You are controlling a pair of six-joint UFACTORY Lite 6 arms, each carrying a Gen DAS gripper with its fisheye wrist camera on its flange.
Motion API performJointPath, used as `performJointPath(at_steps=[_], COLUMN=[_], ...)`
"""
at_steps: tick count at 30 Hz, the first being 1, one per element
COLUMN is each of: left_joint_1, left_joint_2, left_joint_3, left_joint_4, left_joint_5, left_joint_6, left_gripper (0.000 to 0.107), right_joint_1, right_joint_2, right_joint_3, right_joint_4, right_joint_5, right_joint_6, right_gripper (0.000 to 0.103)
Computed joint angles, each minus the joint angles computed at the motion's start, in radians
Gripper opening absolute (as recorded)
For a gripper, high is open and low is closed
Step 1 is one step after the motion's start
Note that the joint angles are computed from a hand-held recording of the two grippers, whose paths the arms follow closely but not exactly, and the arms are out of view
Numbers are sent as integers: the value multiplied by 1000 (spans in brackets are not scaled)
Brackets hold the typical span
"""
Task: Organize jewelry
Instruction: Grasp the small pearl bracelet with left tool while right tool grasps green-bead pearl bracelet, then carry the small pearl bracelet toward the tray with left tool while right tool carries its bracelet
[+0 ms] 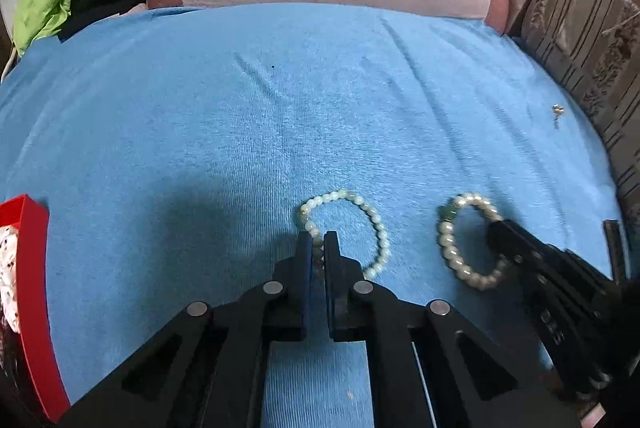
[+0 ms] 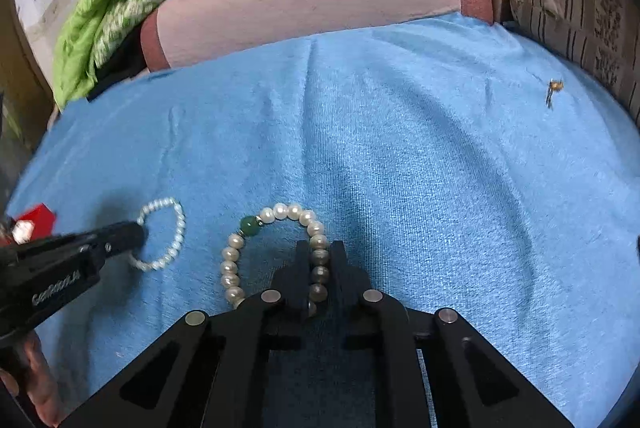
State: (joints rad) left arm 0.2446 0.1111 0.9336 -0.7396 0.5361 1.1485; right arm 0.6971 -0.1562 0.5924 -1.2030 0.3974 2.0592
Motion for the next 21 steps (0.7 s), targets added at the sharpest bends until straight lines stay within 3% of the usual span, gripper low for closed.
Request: performJointPath(at_steps=[7, 21], left_joint_1=[107, 441], left_joint_2=[-162, -365], left_joint_3=[-59, -97], left_joint_4=[-13, -24], left_joint_5=[141, 435], left_joint_6=[72, 260], left_gripper=[5, 5], right_joint_1=[26, 193], right_joint_2=[-89, -187], right_joint_3=[-49, -59], right_joint_4=[-86, 45], right_joint_5=[8, 134], right_joint_6=[116, 100], right_gripper=[11, 11])
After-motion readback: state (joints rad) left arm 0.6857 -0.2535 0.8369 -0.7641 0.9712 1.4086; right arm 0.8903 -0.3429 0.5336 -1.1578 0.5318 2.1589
